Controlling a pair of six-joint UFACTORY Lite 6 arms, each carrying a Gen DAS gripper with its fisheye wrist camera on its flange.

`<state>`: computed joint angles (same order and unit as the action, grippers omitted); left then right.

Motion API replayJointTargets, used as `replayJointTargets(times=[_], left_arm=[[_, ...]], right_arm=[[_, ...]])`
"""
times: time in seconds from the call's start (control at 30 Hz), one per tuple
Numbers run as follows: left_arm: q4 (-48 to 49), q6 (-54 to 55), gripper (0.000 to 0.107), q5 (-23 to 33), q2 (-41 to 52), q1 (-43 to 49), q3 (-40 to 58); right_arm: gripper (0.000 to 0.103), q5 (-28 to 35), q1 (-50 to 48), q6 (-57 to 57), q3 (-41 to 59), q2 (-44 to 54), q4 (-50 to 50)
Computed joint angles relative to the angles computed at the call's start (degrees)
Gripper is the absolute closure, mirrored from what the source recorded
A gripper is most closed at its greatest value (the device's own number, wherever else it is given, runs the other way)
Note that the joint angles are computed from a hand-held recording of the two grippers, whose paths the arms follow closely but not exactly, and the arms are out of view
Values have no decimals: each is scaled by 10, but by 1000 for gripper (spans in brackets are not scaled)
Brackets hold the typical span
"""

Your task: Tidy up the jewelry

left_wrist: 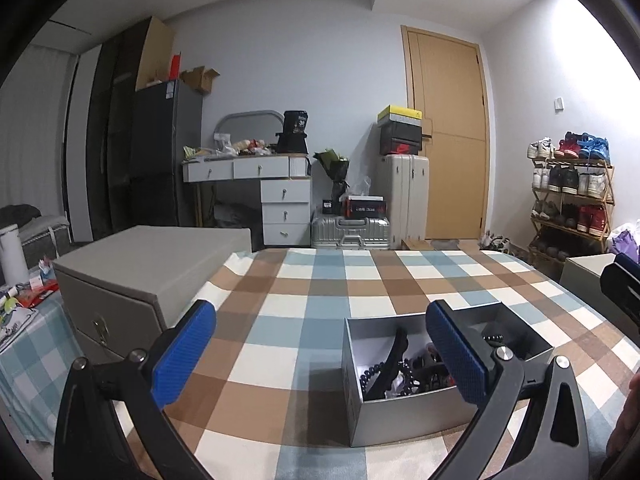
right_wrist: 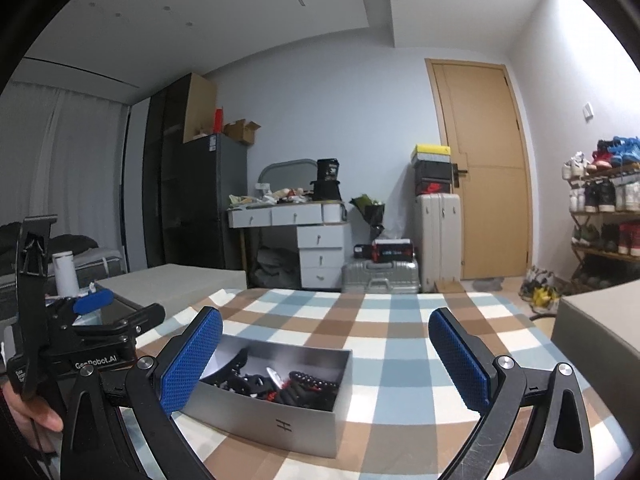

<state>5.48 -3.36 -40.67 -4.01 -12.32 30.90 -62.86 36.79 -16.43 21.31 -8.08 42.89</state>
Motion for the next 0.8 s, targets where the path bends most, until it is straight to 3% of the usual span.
replayJointTargets(times=[0.13,0.3,0.47,0.8], left_arm=[[-18,14,5,52,17,-10,26],[-1,7,5,46,-15,-12,-2],[-13,14,5,49,-26,-15,-10],[-26,22,5,66,-49,-23,-19]], right_arm=[[0,47,-26,2,24,20,-15],[0,133,-38,-62,95,77,15],[0,111,-35,-39,72,67,8],[0,126,-34,-43,79,67,-8]])
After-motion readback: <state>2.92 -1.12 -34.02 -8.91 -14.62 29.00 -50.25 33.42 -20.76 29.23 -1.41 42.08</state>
